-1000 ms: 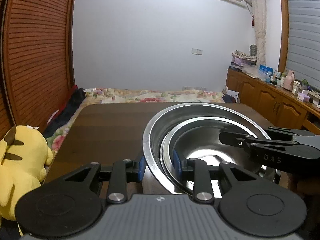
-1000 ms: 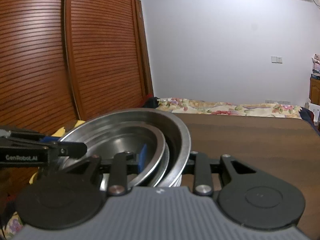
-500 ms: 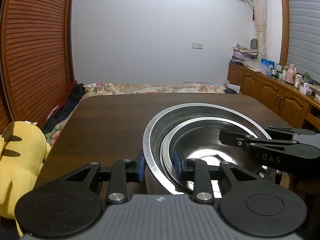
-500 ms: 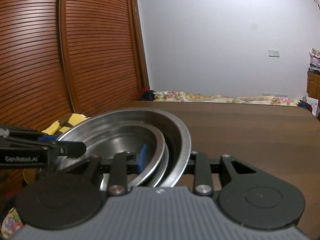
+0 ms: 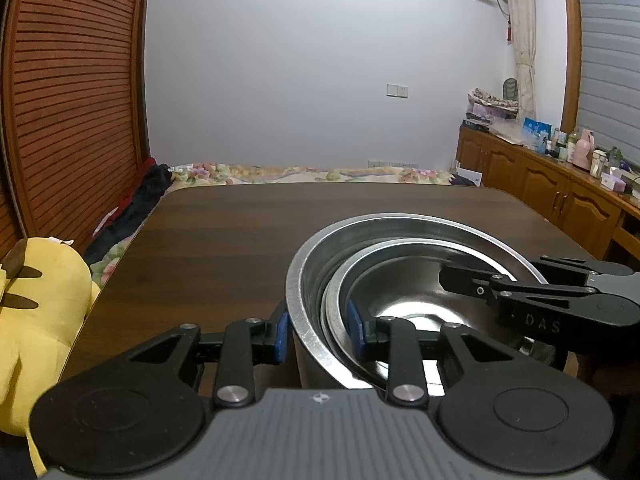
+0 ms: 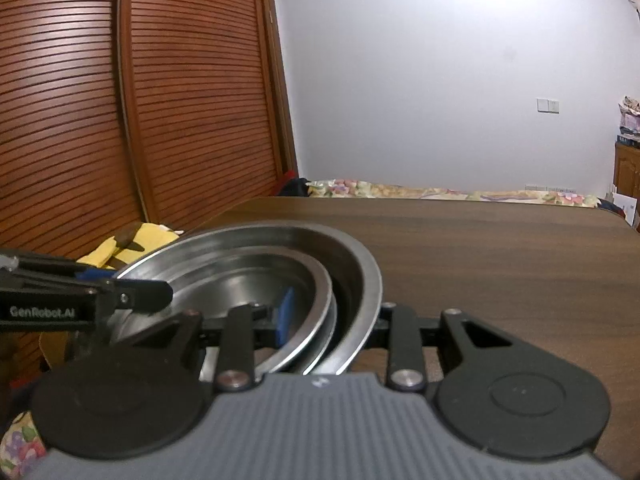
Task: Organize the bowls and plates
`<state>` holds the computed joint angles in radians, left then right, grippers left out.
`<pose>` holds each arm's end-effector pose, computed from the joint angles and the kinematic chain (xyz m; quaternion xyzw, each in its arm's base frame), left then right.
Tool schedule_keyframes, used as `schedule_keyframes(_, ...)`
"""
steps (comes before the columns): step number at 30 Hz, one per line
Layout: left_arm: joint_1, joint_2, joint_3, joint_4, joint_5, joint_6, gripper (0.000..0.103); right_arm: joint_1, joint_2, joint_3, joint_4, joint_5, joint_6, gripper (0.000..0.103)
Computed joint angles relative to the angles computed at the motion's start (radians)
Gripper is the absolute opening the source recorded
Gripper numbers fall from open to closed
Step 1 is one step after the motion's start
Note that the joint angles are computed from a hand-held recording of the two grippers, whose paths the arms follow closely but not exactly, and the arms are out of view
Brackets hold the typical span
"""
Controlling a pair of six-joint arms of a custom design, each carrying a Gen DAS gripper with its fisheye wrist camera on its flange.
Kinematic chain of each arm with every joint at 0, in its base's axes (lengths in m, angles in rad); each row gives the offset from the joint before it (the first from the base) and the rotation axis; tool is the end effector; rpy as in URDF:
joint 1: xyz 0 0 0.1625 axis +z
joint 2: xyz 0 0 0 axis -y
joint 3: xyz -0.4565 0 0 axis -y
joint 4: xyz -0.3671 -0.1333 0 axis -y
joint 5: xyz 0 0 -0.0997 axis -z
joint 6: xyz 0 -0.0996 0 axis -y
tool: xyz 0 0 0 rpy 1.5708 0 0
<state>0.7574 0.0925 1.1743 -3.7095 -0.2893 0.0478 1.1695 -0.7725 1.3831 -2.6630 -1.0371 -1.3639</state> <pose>-0.3154 -0.6130 -0.1719 0.0739 0.7657 -0.5164 0.3762 -0.1259 -0.7676 0.2408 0.4894 -0.8012 0.3439 0.0150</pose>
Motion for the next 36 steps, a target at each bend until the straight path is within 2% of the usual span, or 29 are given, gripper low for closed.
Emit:
schedule_keyframes(3, 0.0, -0.001, 0.0, 0.014, 0.009, -0.013, 0.035, 0.001, 0.0, 0.006, -0.013, -0.002, -0.017, 0.036)
schedule_keyframes(5, -0.005, 0.006, -0.017, 0.015, 0.021, -0.001, 0.038, 0.003, 0.002, 0.004, -0.011, -0.004, -0.038, 0.037)
schedule_keyframes(11, -0.008, 0.009, -0.026, -0.001, 0.05, 0.014, 0.049, 0.011, -0.001, -0.001, -0.003, -0.034, -0.034, 0.043)
schedule_keyframes(13, -0.01, 0.009, -0.023, -0.014, 0.055, 0.02, 0.051, 0.012, -0.002, 0.009, -0.027, -0.038, -0.03, 0.059)
schedule_keyframes(15, -0.01, 0.009, -0.022, -0.017, 0.057, 0.024, 0.052, 0.01, -0.006, 0.028, -0.072, -0.024, -0.038, 0.065)
schedule_keyframes(21, -0.017, 0.019, -0.048, -0.043, 0.081, 0.073, 0.059, 0.011, -0.017, 0.031, -0.074, 0.0, -0.044, 0.066)
schedule_keyframes(28, -0.036, 0.005, -0.04, -0.086, 0.122, 0.102, 0.06, 0.005, -0.037, 0.046, -0.096, 0.021, -0.016, 0.067)
schedule_keyframes(30, -0.049, 0.015, -0.064, -0.125, 0.14, 0.155, 0.06, 0.002, -0.048, 0.052, -0.1, 0.03, -0.002, 0.067)
schedule_keyframes(34, -0.075, 0.055, -0.164, -0.257, 0.167, 0.347, 0.064, -0.005, -0.075, 0.063, -0.107, 0.059, 0.01, 0.069)
schedule_keyframes(36, -0.087, 0.066, -0.194, -0.289, 0.172, 0.395, 0.065, -0.009, -0.088, 0.069, -0.115, 0.072, 0.019, 0.069)
